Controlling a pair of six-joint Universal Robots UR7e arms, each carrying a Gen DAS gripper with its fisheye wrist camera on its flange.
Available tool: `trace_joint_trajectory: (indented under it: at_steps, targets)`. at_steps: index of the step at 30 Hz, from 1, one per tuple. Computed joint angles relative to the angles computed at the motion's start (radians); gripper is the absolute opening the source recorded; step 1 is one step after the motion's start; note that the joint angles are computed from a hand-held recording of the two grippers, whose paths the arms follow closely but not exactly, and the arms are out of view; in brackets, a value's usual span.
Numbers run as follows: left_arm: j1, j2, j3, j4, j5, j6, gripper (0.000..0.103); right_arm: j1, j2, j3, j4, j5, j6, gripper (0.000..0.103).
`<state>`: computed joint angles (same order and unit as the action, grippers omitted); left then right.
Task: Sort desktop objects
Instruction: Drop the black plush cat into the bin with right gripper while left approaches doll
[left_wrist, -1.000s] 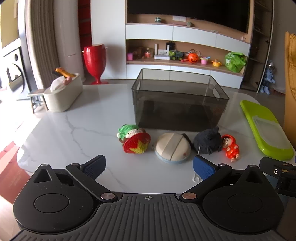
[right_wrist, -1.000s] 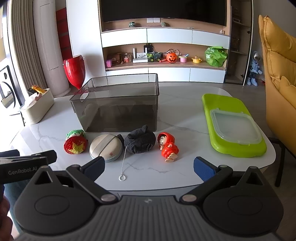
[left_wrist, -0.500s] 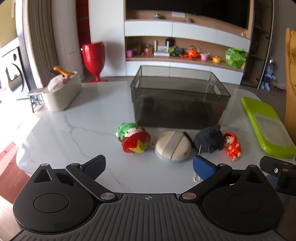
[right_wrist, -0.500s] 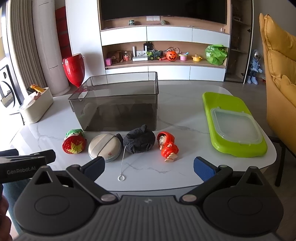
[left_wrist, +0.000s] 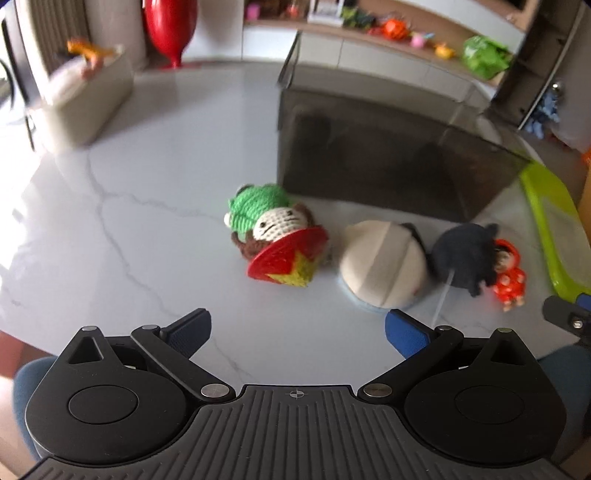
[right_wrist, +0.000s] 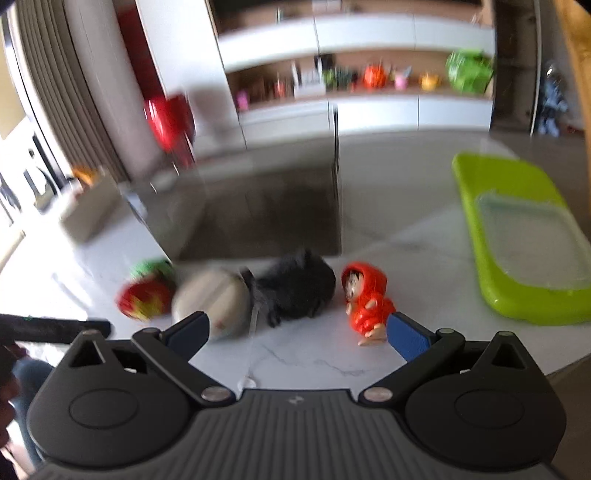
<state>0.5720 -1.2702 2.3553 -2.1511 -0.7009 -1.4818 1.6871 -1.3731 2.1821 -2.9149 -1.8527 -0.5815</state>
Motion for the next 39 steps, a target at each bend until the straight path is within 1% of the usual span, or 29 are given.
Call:
trace_joint_trajectory:
  at_steps: [2,5,7,9,10,11,13,15,17,18,19,21,24,26,29,31,32,33,35,36,37,39]
  targets:
    - [0.055,-0.019,0.014,-0.123,-0.035,0.087,0.103,0.017,0.07,-0.059,0.028,-0.061,0.009,0.103]
    - [0.14,-0.038,0.02,-0.3,-0.121,0.183,0.103,0.038,0.162,-0.135,0.056,-0.096,-0.027,0.098]
    - [0.194,-0.044,-0.001,-0.352,-0.186,0.229,0.103,0.055,0.231,-0.181,0.056,-0.151,-0.044,0.098]
    - [0.222,-0.047,-0.031,-0.334,-0.201,0.267,0.103,0.071,0.298,-0.234,0.077,-0.22,-0.048,0.091]
    - [0.234,-0.048,-0.046,-0.322,-0.206,0.285,0.103,0.075,0.322,-0.262,0.111,-0.242,-0.033,0.09]
    - [0.235,-0.05,-0.057,-0.293,-0.192,0.296,0.103,0.076,0.343,-0.293,0.163,-0.251,-0.008,0.089]
    - [0.237,-0.05,-0.077,-0.242,-0.149,0.31,0.103,0.076,0.381,-0.358,0.278,-0.263,0.046,0.09]
    - [0.235,-0.054,-0.079,-0.232,-0.098,0.319,0.103,0.072,0.41,-0.418,0.387,-0.267,0.098,0.09]
    - [0.239,-0.052,-0.08,-0.248,-0.051,0.343,0.103,0.065,0.429,-0.448,0.418,-0.248,0.113,0.089]
    - [0.243,-0.048,-0.08,-0.269,-0.031,0.364,0.103,0.06,0.434,-0.454,0.413,-0.234,0.111,0.086]
    - [0.251,-0.043,-0.078,-0.304,-0.025,0.408,0.103,0.059,0.434,-0.459,0.417,-0.229,0.122,0.084]
    - [0.277,-0.042,-0.071,-0.383,-0.049,0.526,0.103,0.066,0.424,-0.466,0.443,-0.234,0.142,0.08]
    - [0.323,-0.051,-0.047,-0.509,-0.112,0.674,0.103,0.099,0.372,-0.455,0.461,-0.247,0.088,0.079]
    - [0.352,-0.07,-0.019,-0.586,-0.154,0.736,0.103,0.135,0.326,-0.477,0.52,-0.229,0.071,0.079]
    - [0.4,-0.101,0.022,-0.685,-0.228,0.78,0.103,0.187,0.288,-0.56,0.621,-0.12,0.102,0.079]
    - [0.422,-0.114,0.04,-0.715,-0.267,0.776,0.103,0.218,0.308,-0.634,0.642,-0.053,0.121,0.079]
    - [0.419,-0.117,0.046,-0.71,-0.259,0.764,0.103,0.234,0.337,-0.677,0.634,-0.032,0.123,0.079]
    - [0.41,-0.116,0.047,-0.689,-0.24,0.749,0.103,0.248,0.378,-0.722,0.62,-0.028,0.121,0.08]
    - [0.39,-0.1,0.044,-0.652,-0.203,0.745,0.103,0.272,0.488,-0.822,0.609,-0.066,0.126,0.08]
    - [0.377,-0.096,0.046,-0.642,-0.196,0.763,0.103,0.282,0.551,-0.875,0.63,-0.099,0.149,0.08]
    - [0.367,-0.095,0.047,-0.641,-0.199,0.79,0.103,0.294,0.621,-0.936,0.679,-0.138,0.193,0.08]
    - [0.354,-0.1,0.042,-0.641,-0.211,0.836,0.103,0.298,0.759,-1.067,0.825,-0.207,0.305,0.08]
